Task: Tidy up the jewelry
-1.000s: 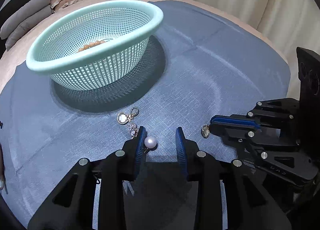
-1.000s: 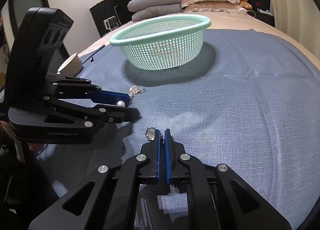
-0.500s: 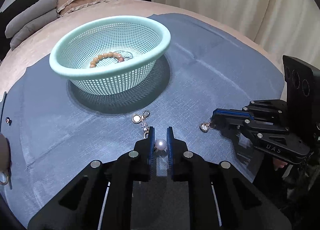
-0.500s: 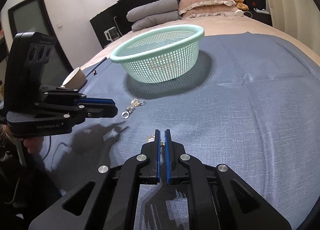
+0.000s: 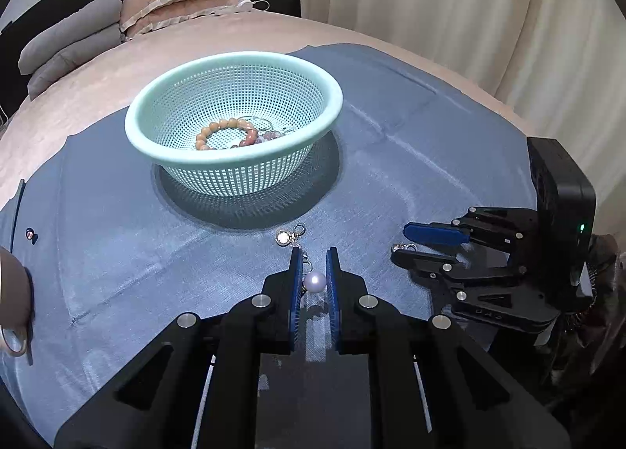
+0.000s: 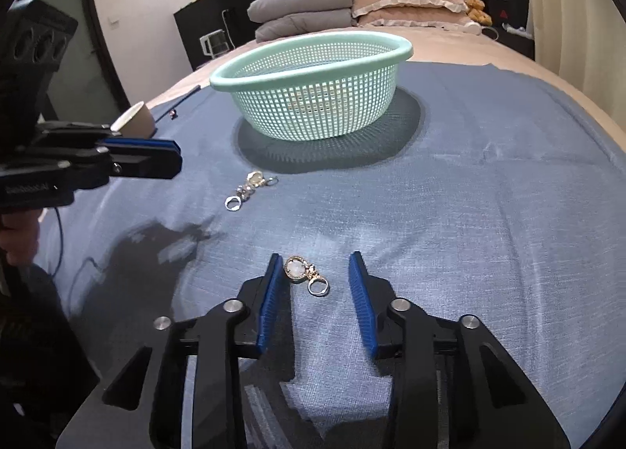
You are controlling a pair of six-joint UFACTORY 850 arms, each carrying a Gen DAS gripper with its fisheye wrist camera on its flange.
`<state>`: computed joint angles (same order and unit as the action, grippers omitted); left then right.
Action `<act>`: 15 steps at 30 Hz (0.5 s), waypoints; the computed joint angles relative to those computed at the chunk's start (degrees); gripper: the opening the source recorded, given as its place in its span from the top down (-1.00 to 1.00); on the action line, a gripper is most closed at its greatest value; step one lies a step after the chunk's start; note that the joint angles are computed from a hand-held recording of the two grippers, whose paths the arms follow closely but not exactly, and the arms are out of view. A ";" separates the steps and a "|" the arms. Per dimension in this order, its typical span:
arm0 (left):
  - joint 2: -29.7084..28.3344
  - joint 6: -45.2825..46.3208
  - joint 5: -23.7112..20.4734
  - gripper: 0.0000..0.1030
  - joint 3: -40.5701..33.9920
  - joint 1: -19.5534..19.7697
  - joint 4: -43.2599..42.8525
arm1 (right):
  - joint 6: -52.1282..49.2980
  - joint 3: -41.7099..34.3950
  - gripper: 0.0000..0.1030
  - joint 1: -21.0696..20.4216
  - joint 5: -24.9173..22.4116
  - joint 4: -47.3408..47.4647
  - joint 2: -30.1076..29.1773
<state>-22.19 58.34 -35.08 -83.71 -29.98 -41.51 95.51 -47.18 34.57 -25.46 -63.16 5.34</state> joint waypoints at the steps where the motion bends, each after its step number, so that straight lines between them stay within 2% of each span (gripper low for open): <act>1: -0.02 0.12 -0.09 0.76 -0.20 0.04 -0.32 | 0.10 0.12 0.72 -0.19 0.51 0.24 0.20; 5: 0.01 -0.23 -0.08 0.76 -1.02 0.02 -0.56 | 0.69 0.79 0.76 -1.20 2.58 0.76 1.46; 11: -0.43 0.49 -0.44 0.76 -3.46 0.43 -1.58 | 1.13 -0.17 0.76 -1.52 1.15 -2.13 3.35; 15: -2.10 -0.21 -1.16 0.76 -7.45 0.34 -1.87 | -0.06 -4.27 0.76 -3.09 0.07 -6.82 3.24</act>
<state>-24.29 58.13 -36.24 -91.16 -29.63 -43.38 95.45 -51.45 31.48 -25.39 -69.98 8.57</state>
